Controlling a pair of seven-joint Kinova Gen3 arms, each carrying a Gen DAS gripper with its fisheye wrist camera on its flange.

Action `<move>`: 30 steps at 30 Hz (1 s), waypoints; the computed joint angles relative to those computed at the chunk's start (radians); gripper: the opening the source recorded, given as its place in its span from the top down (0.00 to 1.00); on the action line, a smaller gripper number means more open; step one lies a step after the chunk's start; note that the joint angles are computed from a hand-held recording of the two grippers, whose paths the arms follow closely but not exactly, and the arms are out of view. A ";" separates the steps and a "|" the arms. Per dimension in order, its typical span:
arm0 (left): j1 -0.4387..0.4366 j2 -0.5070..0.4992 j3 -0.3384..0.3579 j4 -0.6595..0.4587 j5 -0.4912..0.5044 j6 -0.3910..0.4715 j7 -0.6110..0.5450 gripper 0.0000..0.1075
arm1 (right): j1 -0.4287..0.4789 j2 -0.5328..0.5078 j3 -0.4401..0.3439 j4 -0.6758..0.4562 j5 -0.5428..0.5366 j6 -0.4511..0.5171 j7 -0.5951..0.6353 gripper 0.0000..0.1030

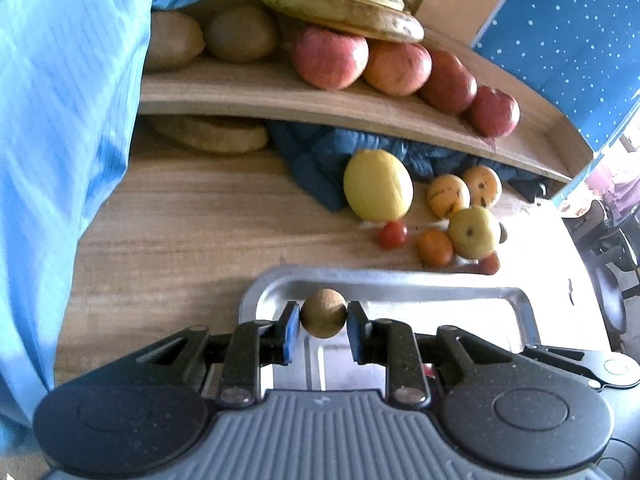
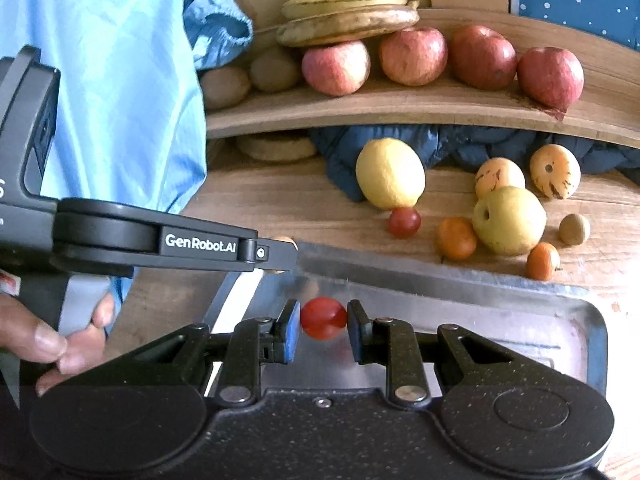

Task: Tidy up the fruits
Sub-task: 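Carry brown fruit in left tool while right tool carries tomato over tray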

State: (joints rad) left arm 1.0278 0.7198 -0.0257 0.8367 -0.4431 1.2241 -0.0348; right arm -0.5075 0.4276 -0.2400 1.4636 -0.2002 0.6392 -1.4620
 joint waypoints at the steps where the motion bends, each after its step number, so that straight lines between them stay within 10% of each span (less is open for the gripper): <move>1: 0.005 0.006 0.001 -0.012 0.001 0.011 0.003 0.74 | 0.007 -0.004 -0.006 0.005 -0.004 0.006 0.012 0.74; 30: 0.142 0.144 -0.026 -0.292 0.041 0.276 0.141 0.74 | 0.060 -0.107 -0.020 0.154 -0.128 0.125 0.230 0.74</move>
State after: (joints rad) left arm 1.1702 0.8638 -0.0515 0.5449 -0.4017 1.4999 0.1060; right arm -0.4471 0.3210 -0.2598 1.6178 -0.3285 0.7643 -1.2324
